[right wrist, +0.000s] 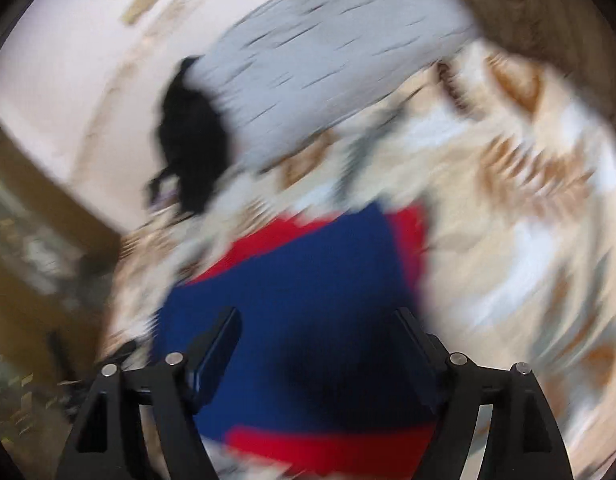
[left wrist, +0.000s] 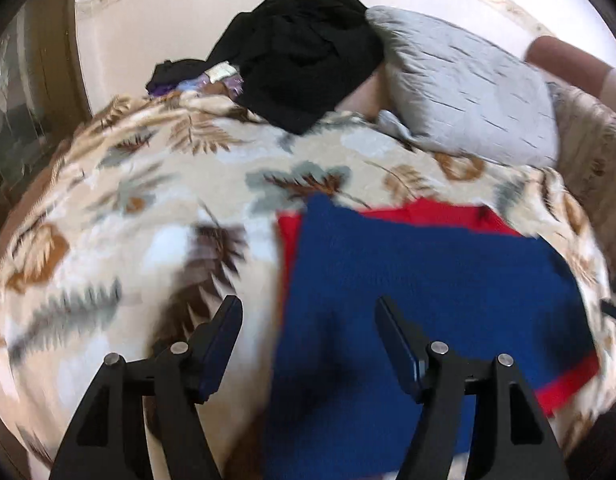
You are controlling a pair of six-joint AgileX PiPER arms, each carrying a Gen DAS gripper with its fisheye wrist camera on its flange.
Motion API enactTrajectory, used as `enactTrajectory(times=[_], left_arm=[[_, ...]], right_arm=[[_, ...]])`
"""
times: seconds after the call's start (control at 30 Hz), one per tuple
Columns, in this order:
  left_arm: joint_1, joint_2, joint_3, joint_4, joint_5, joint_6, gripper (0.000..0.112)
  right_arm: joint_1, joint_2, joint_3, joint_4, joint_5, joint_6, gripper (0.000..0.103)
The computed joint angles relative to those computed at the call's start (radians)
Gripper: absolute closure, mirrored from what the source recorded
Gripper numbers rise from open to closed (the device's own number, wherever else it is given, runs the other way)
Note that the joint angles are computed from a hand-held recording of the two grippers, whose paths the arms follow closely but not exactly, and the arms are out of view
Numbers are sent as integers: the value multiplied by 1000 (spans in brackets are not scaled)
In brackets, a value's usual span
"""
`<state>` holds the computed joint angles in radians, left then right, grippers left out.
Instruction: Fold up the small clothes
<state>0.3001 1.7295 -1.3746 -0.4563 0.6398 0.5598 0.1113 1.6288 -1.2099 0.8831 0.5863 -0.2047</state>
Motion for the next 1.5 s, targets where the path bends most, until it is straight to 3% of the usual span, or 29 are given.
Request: enactTrajectory(times=[0.07, 0.1, 0.13, 0.17, 0.2, 0.27, 0.3, 0.33, 0.4, 0.47, 0.6, 0.67, 0.7, 0.73, 0.8, 0.87, 0.93, 0.97, 1.0, 1.03, 1.13, 1.2, 1.23, 1.27, 1.3, 1.37, 1.5], left_arm=[[6, -13, 88, -16, -15, 32, 43], [1, 33, 88, 36, -21, 7, 58], [10, 74, 97, 48, -11, -14, 63], [30, 76, 91, 21, -5, -15, 63], [35, 54, 94, 33, 7, -31, 63], [30, 10, 100, 78, -1, -89, 62], [24, -17, 115, 87, -32, -98, 56], [11, -32, 117, 119, -47, -131, 50], [-5, -53, 113, 118, -50, -150, 40], [-17, -66, 114, 39, -42, -78, 37], [-97, -54, 117, 26, -82, -49, 37], [-146, -27, 120, 95, -89, -102, 37], [-166, 10, 105, 174, -85, -164, 37], [-172, 37, 99, 213, -75, -196, 37], [-162, 32, 128, 171, -107, -156, 37], [-177, 31, 136, 205, -121, -191, 36], [-176, 18, 127, 211, -99, -191, 36], [-159, 9, 122, 171, -88, -156, 36], [-140, -9, 128, 137, -90, -133, 36], [-113, -24, 132, 95, -93, -103, 36], [-18, 5, 64, 6, -58, -71, 29], [41, 100, -71, -21, 58, -107, 29], [61, 152, -134, -49, 120, -102, 32], [69, 234, -232, -41, 210, -97, 51], [69, 324, -332, -16, 302, -92, 88], [105, 393, -441, -73, 414, -165, 96], [96, 283, -342, -4, 322, -161, 100]], right_arm=[[-7, 18, 65, 144, 14, -143, 25], [-22, 50, 114, 156, -40, -171, 26], [-52, 61, 174, 208, -74, -160, 63], [-114, 32, 237, 264, -68, -109, 88], [-143, -16, 272, 281, -54, -73, 93], [-122, -106, 320, 194, -136, -55, 74], [-106, -143, 320, 94, -153, -4, 32], [-104, -150, 304, 34, -134, 56, 0], [-117, -166, 274, 22, -118, 57, 0], [-128, -113, 202, 21, -105, 26, 0], [-154, 156, -124, -140, 85, 75, 4], [-161, 302, -272, -201, 229, 124, 70], [-158, 315, -296, -239, 259, 170, 84], [-130, 287, -315, -316, 256, 176, 88], [-112, 276, -282, -389, 189, 191, 89], [-147, 313, -289, -330, 191, 246, 87], [-109, 257, -256, -380, 154, 242, 73], [-86, 248, -269, -441, 181, 264, 64], [-73, 230, -253, -463, 180, 267, 35], [-62, 205, -226, -499, 154, 303, 29], [-36, 96, -112, -576, 36, 425, 29], [-32, 25, -29, -519, -28, 409, 29], [-26, 9, -4, -499, -43, 396, 29], [-22, 3, 4, -477, -47, 377, 29], [-15, -5, 17, -466, -52, 370, 29], [-2, -43, 58, -463, -65, 386, 29], [-29, -157, 169, -315, -66, 272, 27]])
